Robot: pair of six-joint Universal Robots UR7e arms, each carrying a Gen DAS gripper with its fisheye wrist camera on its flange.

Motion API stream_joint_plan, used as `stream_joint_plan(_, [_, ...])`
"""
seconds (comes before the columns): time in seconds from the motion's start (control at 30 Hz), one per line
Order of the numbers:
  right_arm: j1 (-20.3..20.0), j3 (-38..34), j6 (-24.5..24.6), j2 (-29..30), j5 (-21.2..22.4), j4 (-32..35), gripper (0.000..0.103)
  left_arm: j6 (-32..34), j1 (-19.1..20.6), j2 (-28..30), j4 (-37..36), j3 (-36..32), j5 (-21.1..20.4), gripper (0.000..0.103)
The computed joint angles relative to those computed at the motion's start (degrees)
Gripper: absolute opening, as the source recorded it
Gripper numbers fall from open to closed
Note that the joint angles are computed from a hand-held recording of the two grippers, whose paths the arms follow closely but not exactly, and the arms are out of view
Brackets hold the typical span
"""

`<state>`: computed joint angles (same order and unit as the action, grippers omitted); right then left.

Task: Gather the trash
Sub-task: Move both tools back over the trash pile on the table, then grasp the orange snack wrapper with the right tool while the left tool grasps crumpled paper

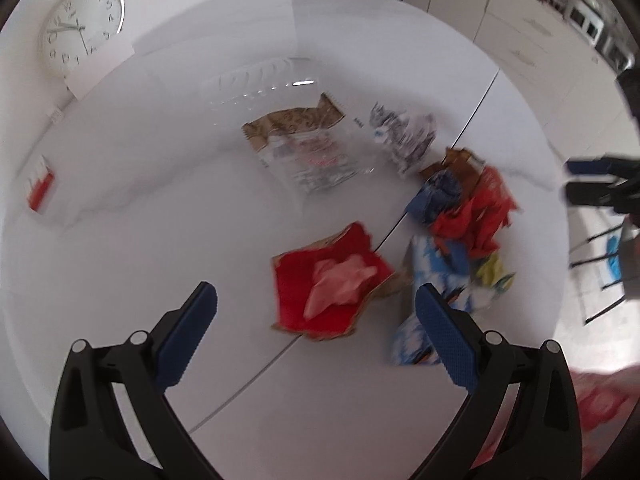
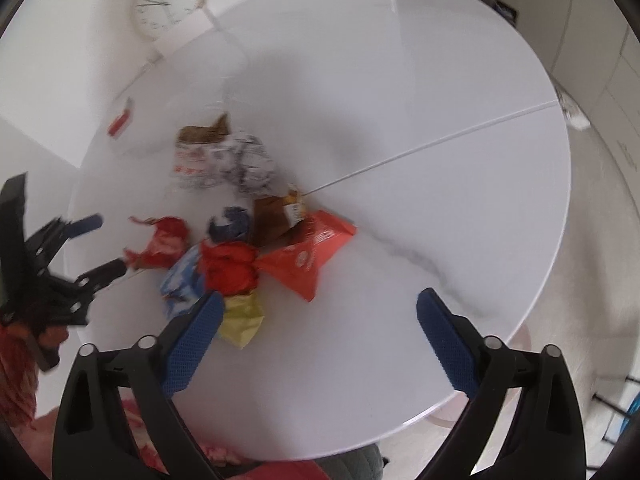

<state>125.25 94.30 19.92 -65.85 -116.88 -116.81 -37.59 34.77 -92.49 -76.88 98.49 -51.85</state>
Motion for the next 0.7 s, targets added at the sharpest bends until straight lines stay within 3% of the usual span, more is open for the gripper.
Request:
stream_joint_plan(0.2, [-2.49,-1.93,4.49,3.51,3.03,1.13,0.069,0.08,-0.47,0.47,-5.83,0.91,-2.76,0.095])
stream_joint_plan(0.3, [-2.99,-2.33,6.96,4.77,4.62,1.08,0.062,-0.15,-0.52,0.98,-7.87,0.74,-2.64,0.095])
stream_joint_plan(0.43, [-3.43,-2.57,10.93,6.15,5.73,1.25,0.043,-0.70,0.73,3.06,-10.05,-0.72,-1.43,0.095])
stream_joint_plan(0.7, [-3.56,-1.48,11.58,5.13,5.67,-0.33,0.035,2.87,3.87,11.16,-15.37,-4.82,0.49,0.095])
